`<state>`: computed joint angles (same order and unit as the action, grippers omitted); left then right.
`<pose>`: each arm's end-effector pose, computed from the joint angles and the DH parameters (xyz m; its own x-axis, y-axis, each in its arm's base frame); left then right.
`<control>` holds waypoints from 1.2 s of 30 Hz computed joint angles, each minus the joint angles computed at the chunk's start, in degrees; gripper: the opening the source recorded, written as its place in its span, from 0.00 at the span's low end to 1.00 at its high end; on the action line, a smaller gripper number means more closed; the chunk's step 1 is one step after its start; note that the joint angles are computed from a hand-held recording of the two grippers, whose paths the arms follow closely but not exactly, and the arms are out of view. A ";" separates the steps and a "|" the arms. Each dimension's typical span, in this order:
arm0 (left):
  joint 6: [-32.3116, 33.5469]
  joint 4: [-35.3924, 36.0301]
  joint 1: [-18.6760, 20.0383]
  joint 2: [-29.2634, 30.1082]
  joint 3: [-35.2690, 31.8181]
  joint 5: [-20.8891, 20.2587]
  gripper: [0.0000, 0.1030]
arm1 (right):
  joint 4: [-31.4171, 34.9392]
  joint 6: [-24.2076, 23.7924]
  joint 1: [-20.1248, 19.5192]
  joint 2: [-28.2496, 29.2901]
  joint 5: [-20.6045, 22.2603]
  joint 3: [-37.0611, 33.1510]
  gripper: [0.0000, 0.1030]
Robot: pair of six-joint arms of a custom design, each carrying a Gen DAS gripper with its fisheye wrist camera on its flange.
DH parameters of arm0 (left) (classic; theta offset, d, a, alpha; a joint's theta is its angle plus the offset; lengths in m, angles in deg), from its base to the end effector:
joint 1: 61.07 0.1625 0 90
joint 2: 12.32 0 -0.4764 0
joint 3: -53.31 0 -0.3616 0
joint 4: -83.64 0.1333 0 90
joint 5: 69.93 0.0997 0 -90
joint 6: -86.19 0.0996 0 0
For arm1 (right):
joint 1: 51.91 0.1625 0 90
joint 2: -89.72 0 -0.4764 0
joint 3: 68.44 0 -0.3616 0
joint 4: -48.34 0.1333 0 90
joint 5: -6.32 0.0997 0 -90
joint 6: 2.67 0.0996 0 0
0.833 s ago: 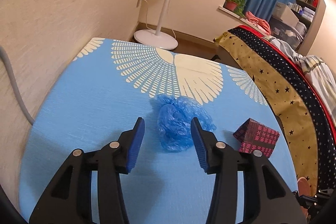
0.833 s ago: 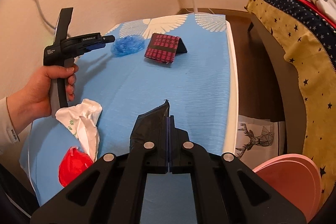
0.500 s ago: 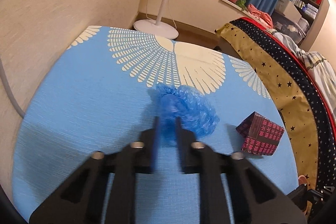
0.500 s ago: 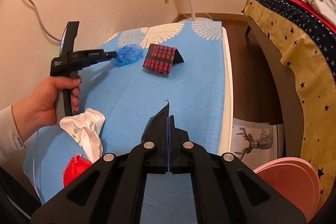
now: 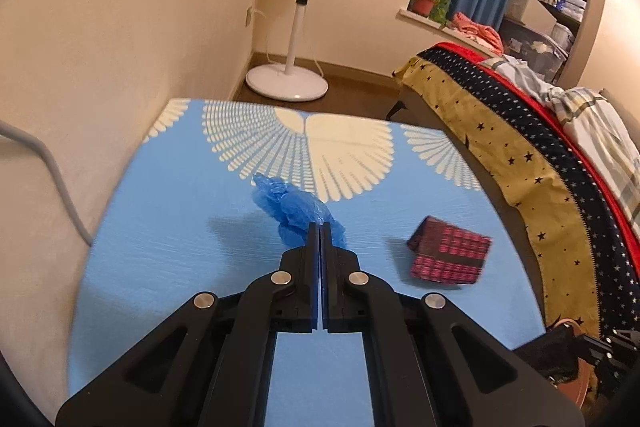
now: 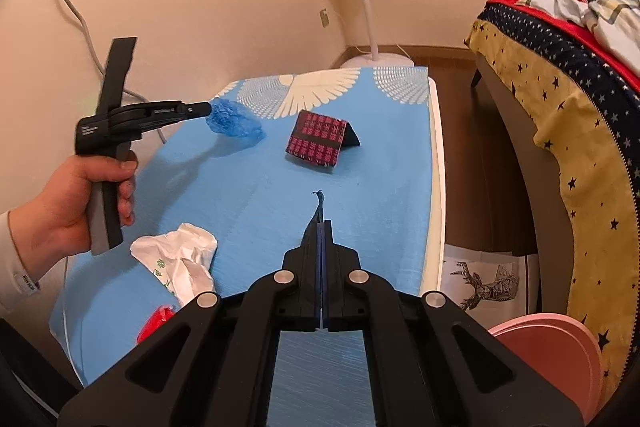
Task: Collect trash
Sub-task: 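Grasp the blue plastic bag with the left tool while the right tool holds the black wrapper, then carry the black wrapper in the right tool toward the pink bin while the left tool holds the blue bag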
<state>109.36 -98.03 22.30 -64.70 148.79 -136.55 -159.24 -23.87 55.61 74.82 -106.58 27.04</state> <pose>0.0921 -0.7047 0.3070 -0.8397 0.0843 -0.5364 0.4425 0.6788 -0.5860 0.2872 -0.5956 -0.0850 -0.7978 -0.3257 0.5074 -0.5673 0.6905 -0.4487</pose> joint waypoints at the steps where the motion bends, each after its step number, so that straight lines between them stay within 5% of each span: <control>1: 0.10 -0.57 -0.41 -0.63 0.93 0.06 0.00 | -0.25 -0.02 0.10 -0.01 -0.01 0.02 0.00; 10: 2.93 -4.87 -3.40 -5.17 8.39 1.99 0.00 | -4.38 -0.27 1.08 -1.34 0.70 1.86 0.00; 36: -4.02 -24.00 -12.68 -14.72 33.47 7.19 0.00 | -17.73 -0.36 3.77 -5.95 -0.35 11.02 0.00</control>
<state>105.34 -122.03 9.62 -79.42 182.27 -129.35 -176.97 -24.23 59.37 68.87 -106.93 38.06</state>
